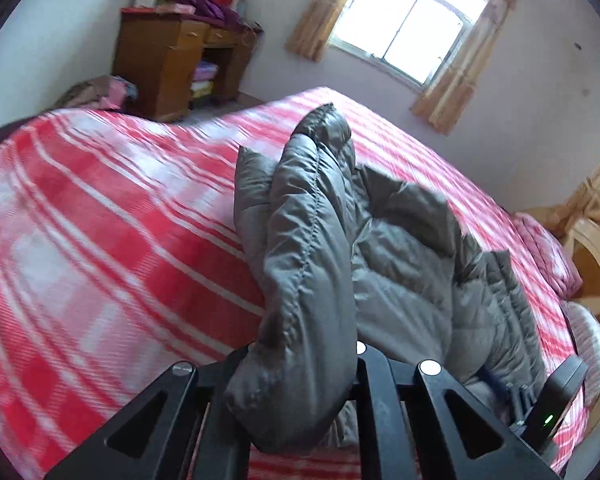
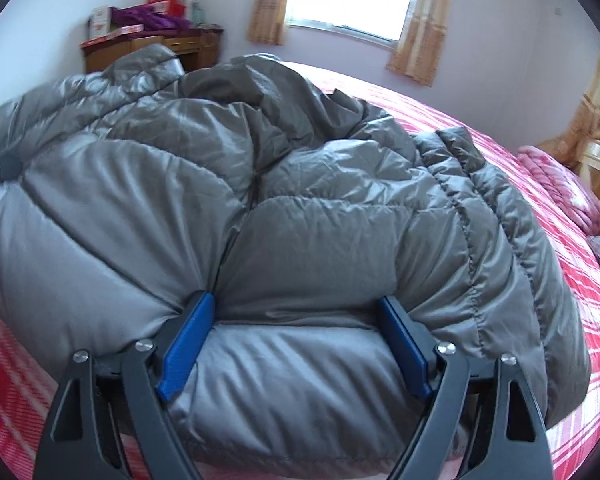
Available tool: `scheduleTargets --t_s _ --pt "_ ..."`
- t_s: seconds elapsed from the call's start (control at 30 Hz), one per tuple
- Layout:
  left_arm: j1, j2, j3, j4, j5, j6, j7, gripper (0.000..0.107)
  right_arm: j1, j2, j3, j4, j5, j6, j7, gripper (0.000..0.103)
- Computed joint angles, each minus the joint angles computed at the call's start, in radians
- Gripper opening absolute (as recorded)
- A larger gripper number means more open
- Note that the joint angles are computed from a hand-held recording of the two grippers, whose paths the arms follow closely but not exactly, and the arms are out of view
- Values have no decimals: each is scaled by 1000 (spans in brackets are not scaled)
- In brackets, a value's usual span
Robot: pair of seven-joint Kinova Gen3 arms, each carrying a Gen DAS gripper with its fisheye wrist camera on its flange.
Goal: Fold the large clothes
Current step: 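Lift the jacket with the left tool and fold it over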
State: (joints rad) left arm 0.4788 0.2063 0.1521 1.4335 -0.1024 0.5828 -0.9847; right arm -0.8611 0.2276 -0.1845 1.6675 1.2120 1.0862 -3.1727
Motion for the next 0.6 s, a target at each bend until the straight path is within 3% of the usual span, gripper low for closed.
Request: scheduleTargets --t_s 0.13,0.27,0.43,0.6 --pt "18 -58 -14 -19 -81 40 35 7 -12 9 -8 -28 4 -83 74 86" --pt "85 -75 2 -85 -238 71 92 7 39 -75 -36 22 -19 -218 109 84" --pt "188 -19 42 -205 -389 115 94 7 58 -243 -70 194 83 -196 -44 84" --pt "357 101 32 -373 -499 180 25 7 154 -354 -97 318 35 -134 -145 84"
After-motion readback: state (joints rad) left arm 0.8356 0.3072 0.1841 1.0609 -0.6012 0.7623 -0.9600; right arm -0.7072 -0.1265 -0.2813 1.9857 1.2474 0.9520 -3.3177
